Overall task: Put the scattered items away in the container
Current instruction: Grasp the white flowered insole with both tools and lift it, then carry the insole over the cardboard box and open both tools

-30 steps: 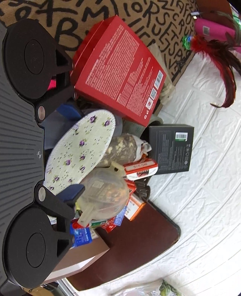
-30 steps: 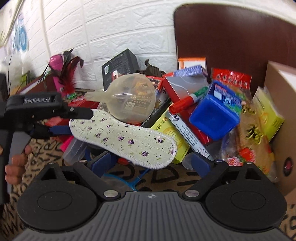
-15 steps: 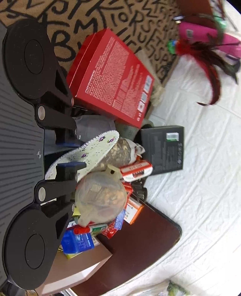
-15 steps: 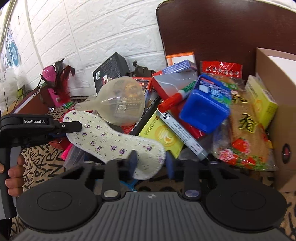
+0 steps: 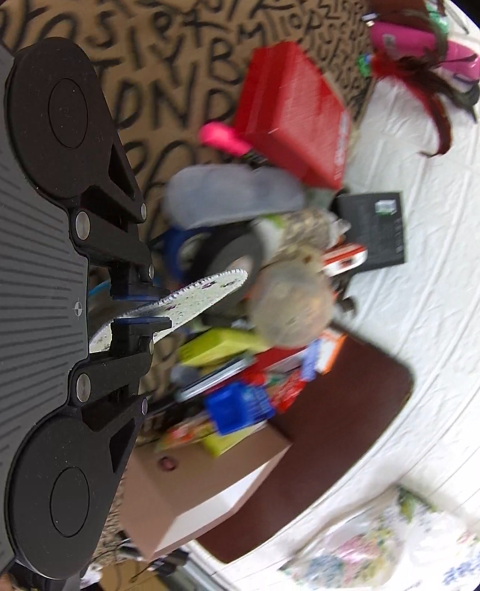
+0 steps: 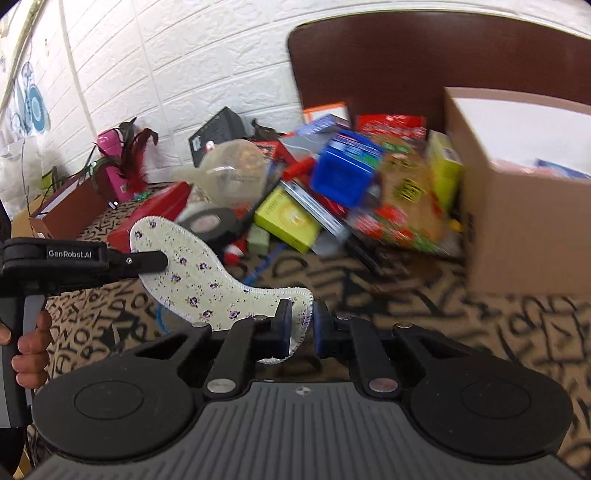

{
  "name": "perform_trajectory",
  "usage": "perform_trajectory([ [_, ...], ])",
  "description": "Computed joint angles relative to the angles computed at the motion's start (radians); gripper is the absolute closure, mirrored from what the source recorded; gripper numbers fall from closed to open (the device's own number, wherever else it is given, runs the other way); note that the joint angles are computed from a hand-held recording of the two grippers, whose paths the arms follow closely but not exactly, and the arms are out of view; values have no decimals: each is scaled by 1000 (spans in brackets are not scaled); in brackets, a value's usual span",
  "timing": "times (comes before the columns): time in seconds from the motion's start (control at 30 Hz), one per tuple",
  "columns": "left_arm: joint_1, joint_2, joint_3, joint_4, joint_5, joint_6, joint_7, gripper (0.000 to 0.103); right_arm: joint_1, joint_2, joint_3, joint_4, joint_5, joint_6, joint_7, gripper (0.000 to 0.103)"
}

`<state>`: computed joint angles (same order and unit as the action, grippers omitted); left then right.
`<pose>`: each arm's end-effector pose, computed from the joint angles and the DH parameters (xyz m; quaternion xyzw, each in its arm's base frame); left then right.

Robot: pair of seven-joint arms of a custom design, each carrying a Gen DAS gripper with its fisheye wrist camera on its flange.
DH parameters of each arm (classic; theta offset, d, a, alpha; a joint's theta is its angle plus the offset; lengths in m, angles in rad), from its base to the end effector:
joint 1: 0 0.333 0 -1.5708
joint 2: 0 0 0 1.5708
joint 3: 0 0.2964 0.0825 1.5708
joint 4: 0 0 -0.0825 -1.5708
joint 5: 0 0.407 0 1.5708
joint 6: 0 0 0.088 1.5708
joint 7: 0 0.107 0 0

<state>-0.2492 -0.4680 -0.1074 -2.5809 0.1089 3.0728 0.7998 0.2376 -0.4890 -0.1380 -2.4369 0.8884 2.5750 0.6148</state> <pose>0.4360 -0.1748 0.5040 -0.7130 0.5280 -0.4357 0.1519 0.4746 0.0300 0.5164 -0.7521 0.4840 -0.1222 0.4303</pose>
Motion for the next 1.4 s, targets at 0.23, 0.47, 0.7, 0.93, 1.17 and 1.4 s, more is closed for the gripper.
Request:
perform_trajectory([
  [0.23,-53,5,-20,30,3,-27,25,99,-44,-87,-30,-64,-31,-10,21,89],
  [0.47,-136,80,7,160,-18,-3,123,99,-41,-149,-84,-33,-4,49,-77,89],
  [0.7,-206,288,14,415,-91,42,247,99,-46,-117,-126,51,13,158,-140,89],
  [0.93,-188,527,-49,716,-128,-5,310,97,-77,45,-165,206,35,188,-122,89],
  [1.17,-139,719,-115,959,-8,-121,235,96,-130,199,-145,332,97,191,-177,89],
  [1.4,-134,900,-144,1206,63,-237,213,92,-224,370,-97,491,131,130,-126,89],
])
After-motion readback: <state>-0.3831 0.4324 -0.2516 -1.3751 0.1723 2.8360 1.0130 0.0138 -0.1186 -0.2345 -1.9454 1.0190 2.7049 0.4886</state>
